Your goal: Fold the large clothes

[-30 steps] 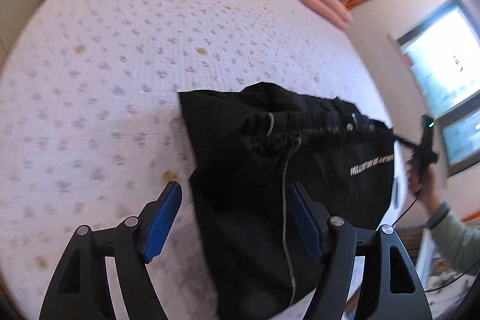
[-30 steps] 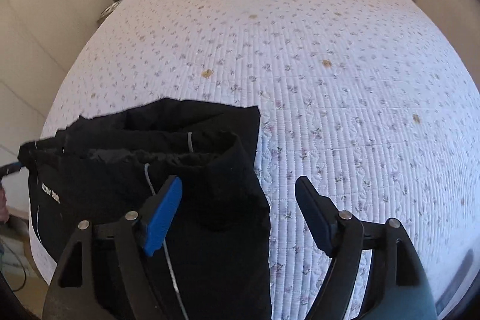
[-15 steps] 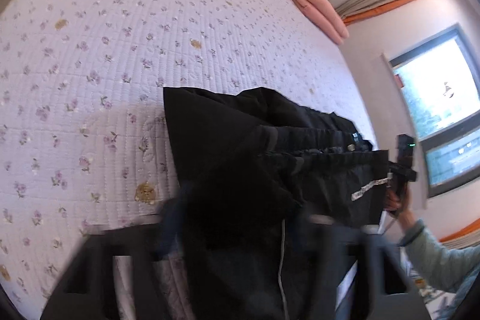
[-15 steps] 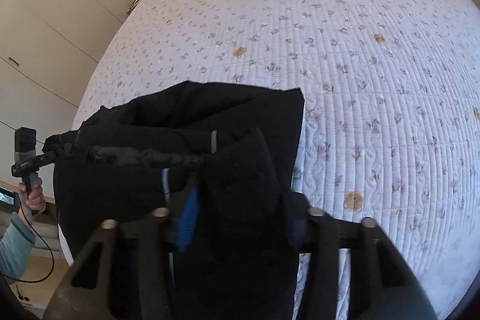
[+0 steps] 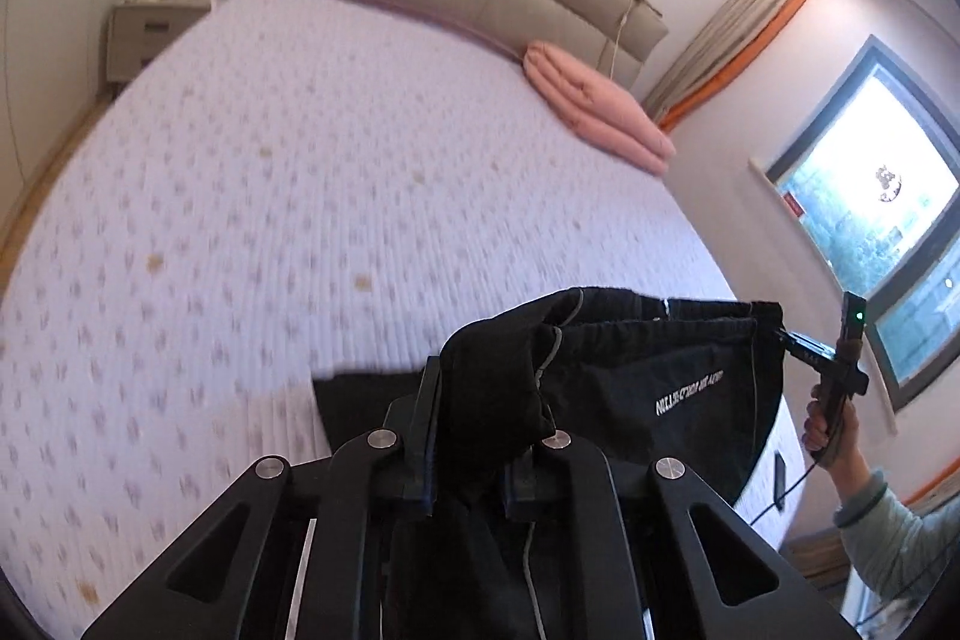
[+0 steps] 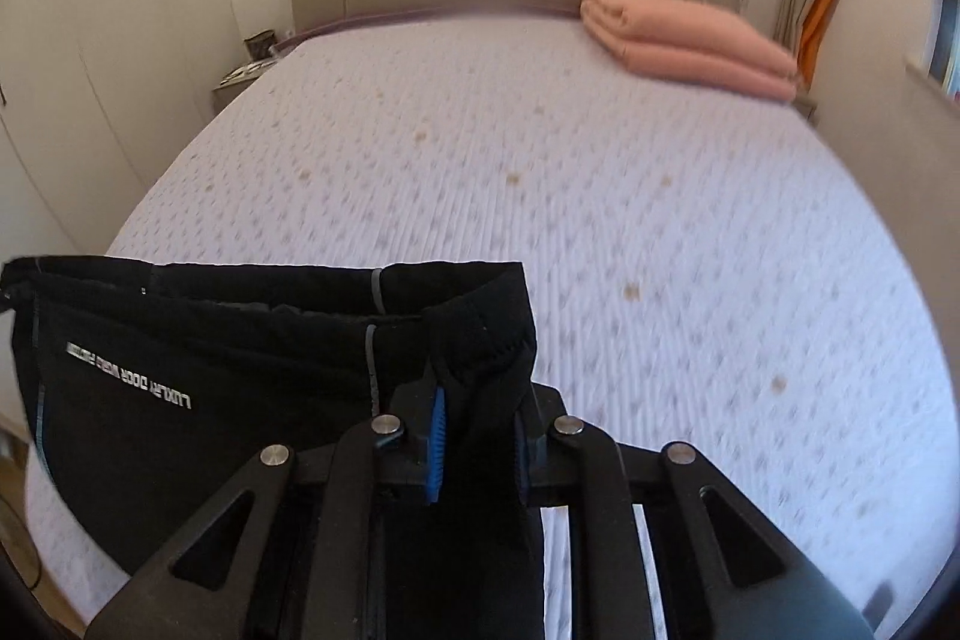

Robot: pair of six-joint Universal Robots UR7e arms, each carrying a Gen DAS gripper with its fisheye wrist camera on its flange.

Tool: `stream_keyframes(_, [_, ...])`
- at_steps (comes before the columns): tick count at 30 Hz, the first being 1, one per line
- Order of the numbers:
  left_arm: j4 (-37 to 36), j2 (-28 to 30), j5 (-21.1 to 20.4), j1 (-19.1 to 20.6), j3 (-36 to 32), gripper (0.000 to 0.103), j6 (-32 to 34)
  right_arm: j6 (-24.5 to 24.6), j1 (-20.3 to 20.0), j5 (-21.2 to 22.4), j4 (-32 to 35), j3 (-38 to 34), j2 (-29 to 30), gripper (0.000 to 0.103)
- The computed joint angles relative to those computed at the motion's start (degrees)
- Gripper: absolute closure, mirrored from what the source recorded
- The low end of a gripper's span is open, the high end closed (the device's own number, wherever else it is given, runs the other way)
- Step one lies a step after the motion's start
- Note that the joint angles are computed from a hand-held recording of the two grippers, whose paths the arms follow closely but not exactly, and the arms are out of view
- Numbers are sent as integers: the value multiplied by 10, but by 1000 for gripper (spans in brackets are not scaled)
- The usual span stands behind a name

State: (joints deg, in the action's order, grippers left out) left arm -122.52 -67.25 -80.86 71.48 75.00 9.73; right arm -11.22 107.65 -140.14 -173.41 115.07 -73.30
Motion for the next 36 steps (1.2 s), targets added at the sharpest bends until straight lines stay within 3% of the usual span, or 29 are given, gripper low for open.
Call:
stream_keyframes(6, [1, 80, 89, 19, -36, 88, -24, 14, -47, -48, 23, -68, 97, 84])
stream_keyframes(8, [9, 101, 91, 35, -42, 87, -43, 36, -71, -59, 49, -82, 129, 84])
stream_keyframes(10, [13, 111, 86, 49, -43, 85, -63, 86, -95, -34, 94, -84, 133, 84])
stream_keyframes(13, [13, 120, 105, 59, -37, 71, -85, 140, -118, 2, 146, -77, 129, 84])
stream_keyframes(16, [11, 124, 144, 58, -31, 43, -93, 152, -112, -16, 162, -84, 146, 82])
stream_keyframes(19, [12, 119, 144, 60, -29, 40, -99, 169, -114, -14, 192, -93, 143, 79])
stream_keyframes(21, [14, 108, 146, 57, -27, 39, -99, 172, -115, -4, 190, -91, 133, 70])
stream_keyframes(23, [22, 92, 147, 54, -28, 28, -110, 175, -115, 12, 171, -75, 105, 56])
stream_keyframes(26, [29, 76, 133, 58, -42, 28, -122, 174, -107, 44, 126, -38, 50, 51])
stream_keyframes(29, [12, 48, 177, 46, -30, 30, -136, 166, -79, 35, 115, -21, 18, 50])
stream_keyframes(36, [-9, -54, 150, -27, 92, 30, -109, 156, 16, 76, 177, 3, 13, 50])
